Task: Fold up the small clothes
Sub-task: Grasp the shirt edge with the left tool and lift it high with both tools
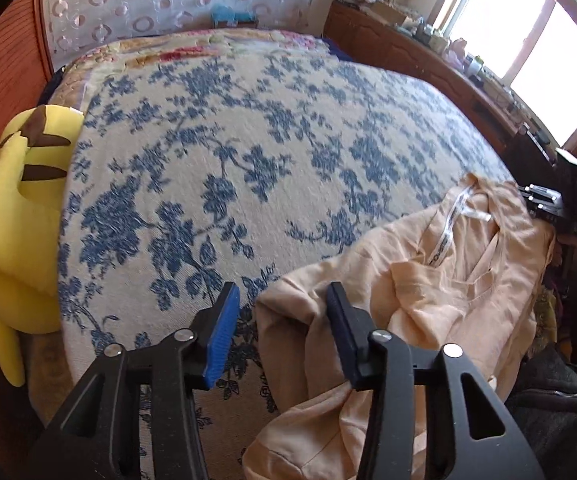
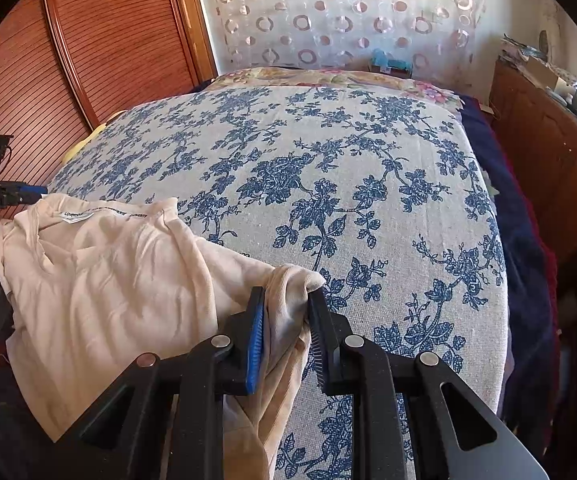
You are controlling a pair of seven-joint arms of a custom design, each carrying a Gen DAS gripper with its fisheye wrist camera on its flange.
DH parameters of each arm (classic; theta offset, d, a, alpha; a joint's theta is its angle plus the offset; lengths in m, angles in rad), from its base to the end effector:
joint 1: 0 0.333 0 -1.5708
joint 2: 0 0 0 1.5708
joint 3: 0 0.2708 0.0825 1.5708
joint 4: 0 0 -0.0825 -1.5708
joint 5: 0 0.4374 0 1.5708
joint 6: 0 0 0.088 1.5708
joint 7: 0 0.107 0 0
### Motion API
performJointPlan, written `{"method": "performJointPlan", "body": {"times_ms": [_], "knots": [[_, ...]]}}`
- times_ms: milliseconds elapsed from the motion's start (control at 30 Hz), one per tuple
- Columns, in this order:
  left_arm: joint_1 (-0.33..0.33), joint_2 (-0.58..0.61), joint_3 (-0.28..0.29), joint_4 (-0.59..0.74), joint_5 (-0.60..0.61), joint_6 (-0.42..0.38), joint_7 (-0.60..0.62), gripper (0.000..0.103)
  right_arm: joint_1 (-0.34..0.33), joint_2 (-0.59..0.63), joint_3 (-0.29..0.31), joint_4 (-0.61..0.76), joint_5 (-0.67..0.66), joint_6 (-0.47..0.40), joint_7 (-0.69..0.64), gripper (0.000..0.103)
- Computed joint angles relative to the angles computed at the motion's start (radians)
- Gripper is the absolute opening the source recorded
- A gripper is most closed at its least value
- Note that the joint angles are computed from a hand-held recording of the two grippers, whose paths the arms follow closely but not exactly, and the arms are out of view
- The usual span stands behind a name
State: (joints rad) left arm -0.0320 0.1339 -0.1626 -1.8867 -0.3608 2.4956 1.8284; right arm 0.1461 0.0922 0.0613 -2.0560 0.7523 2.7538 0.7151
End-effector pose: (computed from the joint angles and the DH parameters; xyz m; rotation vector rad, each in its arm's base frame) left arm 0.6628 -0.1256 0.4203 -1.8254 2.2519 -0.8044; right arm 0.6378 0.1052 0.3782 -2.0542 1.2987 -0.3718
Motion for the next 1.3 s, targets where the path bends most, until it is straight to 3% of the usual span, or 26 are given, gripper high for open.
{"method": "performJointPlan", "body": {"times_ms": [67, 200, 300, 433, 600, 767, 933, 1033, 1300], "knots": [[-0.003, 0.003, -0.001, 0.001, 0.007, -0.004, -0.013, 0.03, -0.007, 0.001, 0.0, 0.009, 0.027, -0.035, -0.015, 0.012], [-0.009, -0.023, -0.006, -0.019, -0.003, -0.008, -0.032, 0.01, 0.008, -0.025, -0.002, -0.024, -0.011, 0.013, 0.011, 0.009], [-0.03, -0.079, -0.009, -0.075, 0.029, 0.048, -0.043, 0.008, 0.016, -0.076, -0.002, -0.063, 0.048, 0.044, -0.035, 0.009], [-0.061, -0.223, -0.005, -0.195, -0.047, 0.162, -0.007, 0.008, 0.057, -0.2, -0.033, -0.148, 0.184, 0.08, -0.156, 0.008], [-0.131, -0.404, 0.024, -0.326, -0.09, 0.285, 0.013, 0.007, 0.147, -0.403, -0.105, -0.283, 0.288, 0.144, -0.27, 0.008], [-0.223, -0.51, 0.083, -0.379, -0.126, 0.381, 0.043, 0.007, 0.253, -0.594, -0.21, -0.385, 0.378, 0.192, -0.37, 0.008], [-0.314, -0.575, 0.143, -0.396, -0.171, 0.471, 0.107, 0.007, 0.336, -0.771, -0.275, -0.47, 0.372, 0.261, -0.413, 0.008], [-0.318, -0.6, 0.146, -0.403, -0.143, 0.533, 0.081, 0.007, 0.378, -0.84, -0.282, -0.495, 0.349, 0.341, -0.425, 0.008], [-0.371, -0.593, 0.219, -0.337, -0.069, 0.642, 0.047, 0.007, 0.452, -0.954, -0.298, -0.509, 0.236, 0.431, -0.42, 0.008]]}}
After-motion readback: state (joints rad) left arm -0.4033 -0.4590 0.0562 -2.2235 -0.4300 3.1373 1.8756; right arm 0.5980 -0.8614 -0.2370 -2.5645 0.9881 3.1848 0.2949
